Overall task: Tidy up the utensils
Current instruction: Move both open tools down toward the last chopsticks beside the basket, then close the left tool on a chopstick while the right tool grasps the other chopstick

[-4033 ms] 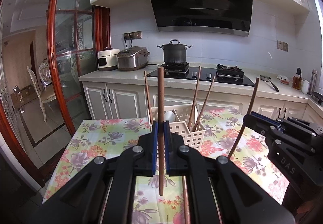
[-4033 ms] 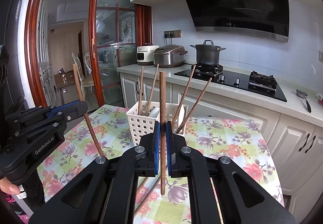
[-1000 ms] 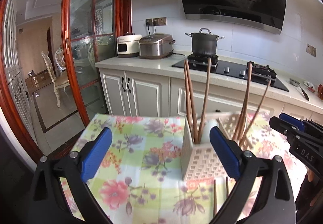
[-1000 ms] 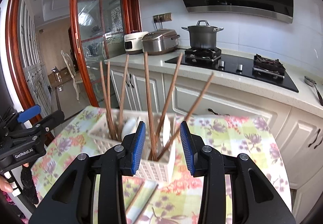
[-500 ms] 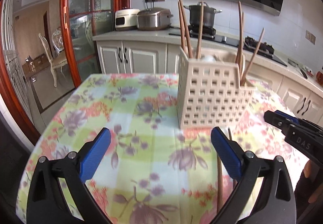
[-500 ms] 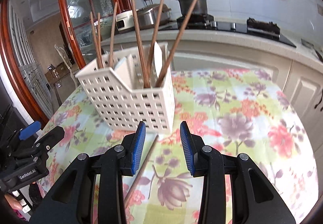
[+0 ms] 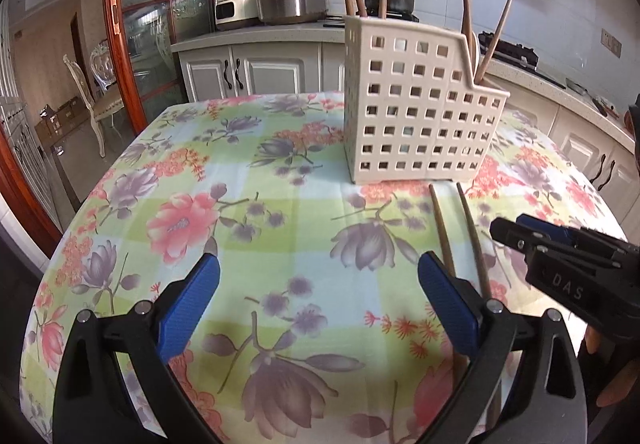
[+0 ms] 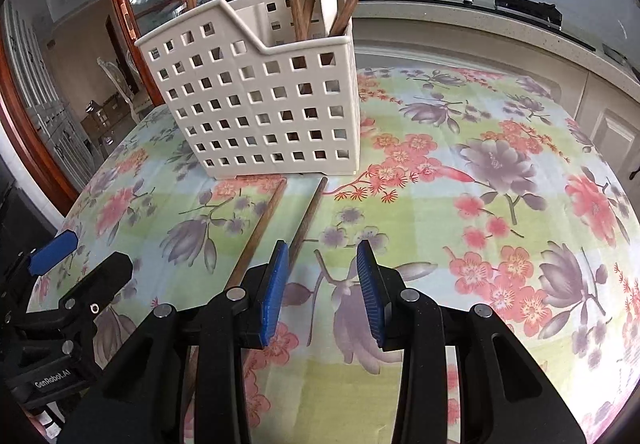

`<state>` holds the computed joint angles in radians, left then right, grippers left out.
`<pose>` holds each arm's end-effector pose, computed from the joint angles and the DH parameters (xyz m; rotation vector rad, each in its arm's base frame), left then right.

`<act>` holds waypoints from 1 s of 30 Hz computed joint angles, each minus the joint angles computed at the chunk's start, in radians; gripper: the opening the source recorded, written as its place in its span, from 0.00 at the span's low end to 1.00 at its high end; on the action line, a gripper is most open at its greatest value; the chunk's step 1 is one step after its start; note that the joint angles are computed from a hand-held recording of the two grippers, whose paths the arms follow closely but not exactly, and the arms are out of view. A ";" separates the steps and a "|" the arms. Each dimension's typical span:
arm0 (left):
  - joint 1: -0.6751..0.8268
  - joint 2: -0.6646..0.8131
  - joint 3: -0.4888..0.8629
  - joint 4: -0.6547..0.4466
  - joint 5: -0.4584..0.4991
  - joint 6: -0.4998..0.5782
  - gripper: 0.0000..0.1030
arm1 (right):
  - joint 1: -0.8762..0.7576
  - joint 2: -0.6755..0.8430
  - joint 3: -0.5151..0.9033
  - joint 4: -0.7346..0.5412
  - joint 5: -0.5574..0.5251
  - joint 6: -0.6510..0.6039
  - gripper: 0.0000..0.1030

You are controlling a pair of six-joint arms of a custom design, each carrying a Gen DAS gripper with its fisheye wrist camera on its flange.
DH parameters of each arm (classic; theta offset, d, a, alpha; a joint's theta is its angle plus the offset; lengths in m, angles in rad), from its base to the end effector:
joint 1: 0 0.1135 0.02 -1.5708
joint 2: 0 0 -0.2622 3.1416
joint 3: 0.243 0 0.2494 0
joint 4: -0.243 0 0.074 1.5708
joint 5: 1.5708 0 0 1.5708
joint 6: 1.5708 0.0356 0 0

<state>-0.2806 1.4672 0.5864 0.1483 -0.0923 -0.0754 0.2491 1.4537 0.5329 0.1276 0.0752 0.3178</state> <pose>0.2648 -0.0729 0.1526 0.1885 2.2929 -0.0769 0.2531 0.0616 0.1395 0.1178 2.3660 0.1858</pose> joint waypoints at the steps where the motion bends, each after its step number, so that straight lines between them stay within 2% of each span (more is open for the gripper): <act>1: 0.005 0.001 -0.001 -0.001 0.003 0.003 0.94 | 0.006 0.015 0.015 -0.011 0.005 0.003 0.34; 8: 0.053 0.000 -0.013 0.001 0.035 0.026 0.93 | 0.054 0.120 0.123 -0.090 0.067 0.010 0.34; 11: 0.072 0.011 -0.008 -0.005 0.059 0.032 0.92 | 0.094 0.160 0.167 -0.129 0.132 -0.001 0.34; 12: 0.075 0.015 -0.006 -0.005 0.063 0.033 0.92 | 0.110 0.166 0.174 -0.136 0.157 -0.006 0.32; 14: 0.086 0.025 0.002 -0.013 0.073 0.031 0.92 | 0.125 0.169 0.180 -0.143 0.171 -0.014 0.20; 17: 0.094 0.033 0.011 -0.023 0.082 0.030 0.92 | 0.125 0.153 0.167 -0.148 0.163 -0.028 0.08; 21: 0.077 0.050 0.042 -0.062 0.088 0.030 0.91 | 0.084 0.100 0.109 -0.129 0.108 -0.036 0.07; 23: 0.052 0.077 0.079 -0.103 0.087 0.037 0.85 | 0.052 0.072 0.081 -0.121 0.080 -0.044 0.06; 30: -0.089 0.236 0.267 -0.205 0.084 0.029 0.75 | -0.089 -0.009 0.005 -0.113 -0.014 -0.094 0.06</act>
